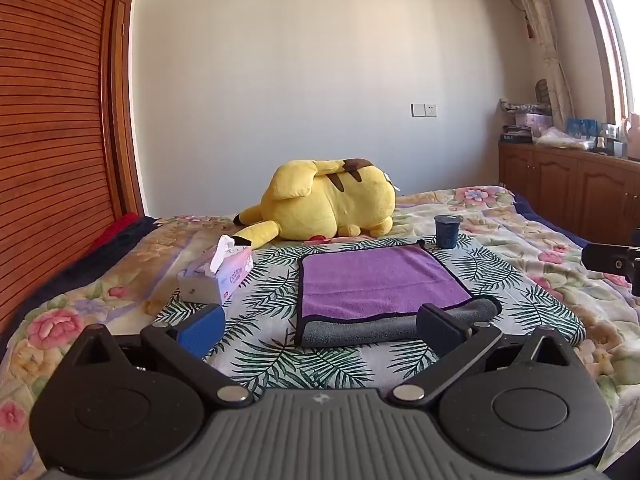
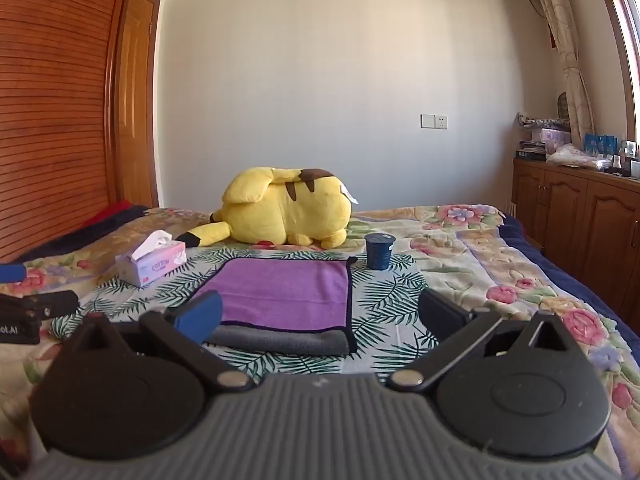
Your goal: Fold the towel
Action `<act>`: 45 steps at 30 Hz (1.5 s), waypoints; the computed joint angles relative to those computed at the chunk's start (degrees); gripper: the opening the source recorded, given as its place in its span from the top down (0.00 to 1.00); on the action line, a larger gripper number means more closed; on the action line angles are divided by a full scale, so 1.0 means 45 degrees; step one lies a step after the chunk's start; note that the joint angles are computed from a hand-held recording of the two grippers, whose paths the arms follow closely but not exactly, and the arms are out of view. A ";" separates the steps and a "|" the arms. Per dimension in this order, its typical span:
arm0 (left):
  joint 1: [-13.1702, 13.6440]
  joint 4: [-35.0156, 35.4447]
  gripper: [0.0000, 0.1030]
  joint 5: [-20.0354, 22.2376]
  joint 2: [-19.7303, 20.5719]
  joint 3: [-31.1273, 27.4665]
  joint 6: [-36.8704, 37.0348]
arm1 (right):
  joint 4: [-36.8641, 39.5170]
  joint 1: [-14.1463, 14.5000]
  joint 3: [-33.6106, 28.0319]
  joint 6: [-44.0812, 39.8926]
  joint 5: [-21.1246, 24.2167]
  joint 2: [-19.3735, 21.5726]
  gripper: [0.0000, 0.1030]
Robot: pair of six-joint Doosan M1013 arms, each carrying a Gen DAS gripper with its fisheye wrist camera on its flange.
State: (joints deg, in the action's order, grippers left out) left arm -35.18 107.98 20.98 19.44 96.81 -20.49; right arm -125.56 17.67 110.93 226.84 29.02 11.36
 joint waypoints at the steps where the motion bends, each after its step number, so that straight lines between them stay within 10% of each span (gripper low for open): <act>1: -0.0003 -0.0063 0.16 0.0012 0.0001 -0.0004 0.0086 | 0.0012 0.0000 -0.0003 -0.0012 -0.0010 -0.0001 0.00; 45: -0.0020 0.0073 0.16 0.0044 -0.0005 0.0040 -0.0036 | 0.0064 0.0021 -0.0025 -0.0057 0.0006 -0.0016 0.00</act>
